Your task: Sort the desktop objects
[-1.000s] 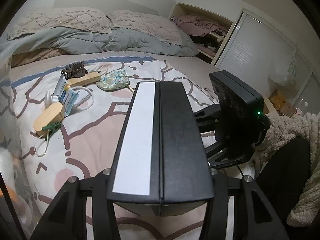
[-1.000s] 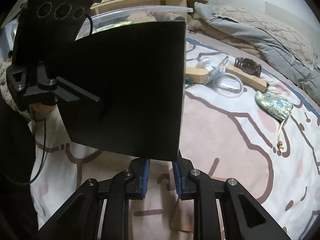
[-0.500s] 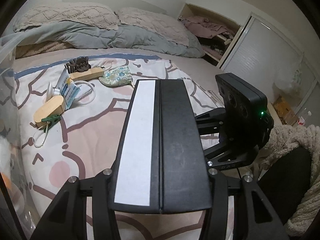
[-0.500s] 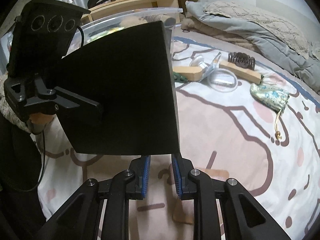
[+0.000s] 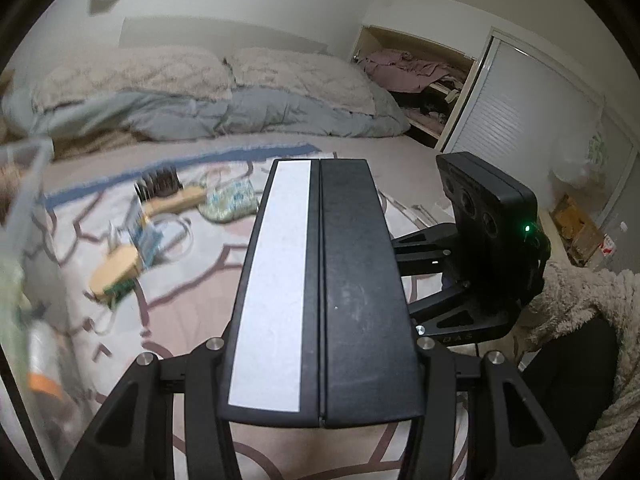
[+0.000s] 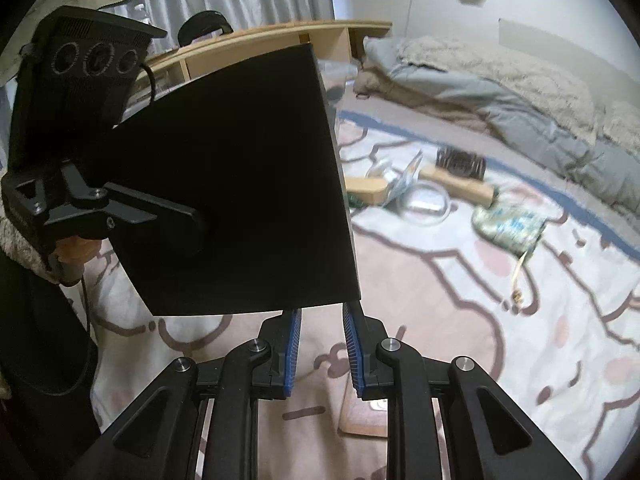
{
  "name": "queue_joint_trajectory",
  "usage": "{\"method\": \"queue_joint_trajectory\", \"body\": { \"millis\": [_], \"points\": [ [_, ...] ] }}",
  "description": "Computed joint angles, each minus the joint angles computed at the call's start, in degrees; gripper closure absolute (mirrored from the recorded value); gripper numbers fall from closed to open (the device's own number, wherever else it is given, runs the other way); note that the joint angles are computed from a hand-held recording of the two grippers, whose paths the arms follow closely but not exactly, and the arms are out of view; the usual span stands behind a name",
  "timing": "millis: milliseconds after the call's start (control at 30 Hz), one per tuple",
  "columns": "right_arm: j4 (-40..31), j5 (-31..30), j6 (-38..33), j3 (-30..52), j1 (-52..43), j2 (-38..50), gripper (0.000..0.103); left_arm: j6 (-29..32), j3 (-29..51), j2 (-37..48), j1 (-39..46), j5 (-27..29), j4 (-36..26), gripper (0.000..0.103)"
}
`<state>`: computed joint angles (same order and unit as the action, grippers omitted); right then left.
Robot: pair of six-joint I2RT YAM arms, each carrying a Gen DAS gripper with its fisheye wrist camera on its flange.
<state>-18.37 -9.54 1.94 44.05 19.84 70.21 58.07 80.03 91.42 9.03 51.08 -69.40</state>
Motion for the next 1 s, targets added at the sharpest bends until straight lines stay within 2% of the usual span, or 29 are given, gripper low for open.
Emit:
{"method": "queue_joint_trajectory", "body": {
  "millis": [233, 533, 700, 767, 1000],
  "points": [
    [-7.46, 2.74, 2.41, 10.24, 1.92, 0.12, 0.081, -2.28, 5.93, -2.85, 3.09, 3.44, -2.36, 0.054],
    [-17.03, 8.13, 4.21, 27.14, 7.46, 5.44, 0.081, -8.3, 15.47, -2.74, 8.8, 6.5, -2.6, 0.054],
    [-20.96, 7.67, 5.97, 38.14, 7.87, 12.07, 0.081, -14.17, 18.69, -1.93, 11.45, 6.89, 1.53, 0.054],
    [-21.55, 8.35, 6.9, 41.7, 8.37, 14.27, 0.081, -17.96, 18.65, -2.16, 12.28, 6.6, 5.67, 0.054],
    [-18.08, 8.12, 10.19, 51.18, 9.07, 23.26, 0.081, -29.35, 20.8, 0.36, 14.16, 3.15, 16.02, 0.054]
  ]
}}
